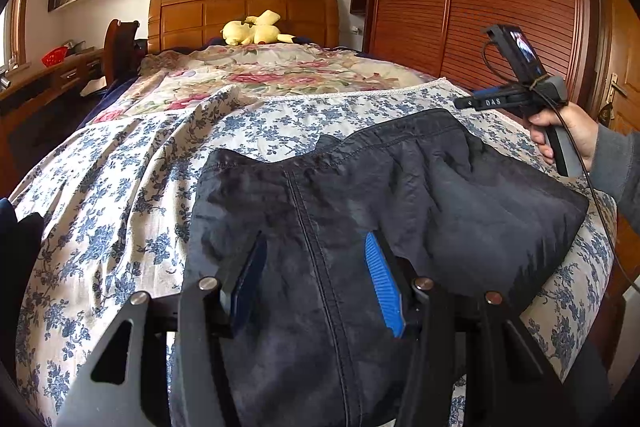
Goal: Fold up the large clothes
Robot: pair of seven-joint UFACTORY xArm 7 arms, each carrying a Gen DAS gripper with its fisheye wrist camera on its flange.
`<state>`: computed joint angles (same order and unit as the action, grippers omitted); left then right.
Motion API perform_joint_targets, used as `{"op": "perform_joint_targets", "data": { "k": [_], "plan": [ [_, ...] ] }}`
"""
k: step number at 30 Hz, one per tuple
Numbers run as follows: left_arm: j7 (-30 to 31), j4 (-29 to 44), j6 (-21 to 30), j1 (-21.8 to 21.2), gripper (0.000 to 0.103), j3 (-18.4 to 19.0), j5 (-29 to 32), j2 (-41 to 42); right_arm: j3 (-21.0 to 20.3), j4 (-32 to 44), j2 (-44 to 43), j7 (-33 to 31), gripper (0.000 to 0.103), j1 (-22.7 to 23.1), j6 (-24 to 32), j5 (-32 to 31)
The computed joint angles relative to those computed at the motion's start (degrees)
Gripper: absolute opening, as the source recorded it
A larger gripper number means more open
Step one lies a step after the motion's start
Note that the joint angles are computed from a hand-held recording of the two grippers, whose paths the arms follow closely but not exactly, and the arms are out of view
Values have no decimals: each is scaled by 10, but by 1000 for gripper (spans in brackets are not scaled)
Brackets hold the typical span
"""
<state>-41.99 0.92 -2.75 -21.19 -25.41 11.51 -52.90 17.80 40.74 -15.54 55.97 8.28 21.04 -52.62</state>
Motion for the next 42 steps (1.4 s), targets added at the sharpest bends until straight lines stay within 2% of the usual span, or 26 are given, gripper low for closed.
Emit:
{"op": "perform_joint_targets", "data": {
  "k": [6,9,14,16,20,24,25,26,27,28,29,31,33,37,39,41,42],
  "plan": [
    [2,5,-16,6,51,-9,2,16,-27,-40,-13,-18,60,-21,-8,34],
    [2,8,-21,8,51,-13,1,26,-40,-46,3,-46,60,-25,-13,70],
    [4,13,-31,13,51,-20,0,46,-52,-42,49,-49,60,-35,-20,85],
    [5,16,-37,19,51,-25,-1,54,-77,-46,70,-85,60,-22,-40,144],
    [8,20,-41,23,51,-30,-4,67,-97,-58,86,-129,60,-9,-72,228],
    [9,23,-46,26,51,-34,-7,73,-102,-65,87,-166,60,-4,-85,277],
    [10,23,-46,26,51,-35,-8,75,-104,-67,86,-180,55,-1,-88,292],
    [10,24,-47,25,51,-35,-8,77,-107,-69,85,-180,50,1,-96,286],
    [12,25,-48,26,51,-35,-8,79,-87,-72,76,-158,37,-19,-97,257],
    [12,25,-48,27,51,-37,-9,79,-70,-71,68,-123,19,-36,-99,212],
    [12,25,-50,30,51,-40,-10,81,-63,-75,57,-109,12,-43,-114,189],
    [12,25,-46,30,51,-44,-11,77,-13,-80,26,-23,10,-105,-147,87],
    [12,24,-45,28,51,-43,-11,75,21,-79,0,30,9,-148,-150,40],
    [12,21,-41,22,51,-36,-12,66,4,-57,8,-2,10,-116,-82,91],
    [13,17,-38,16,51,-30,-12,58,-19,-52,17,-32,11,-83,-55,134],
    [12,14,-34,11,50,-27,-12,50,-18,-53,9,-25,21,-71,-32,133],
    [12,13,-32,9,50,-25,-11,48,-19,-57,-1,-24,29,-66,-25,131]
  ]
}}
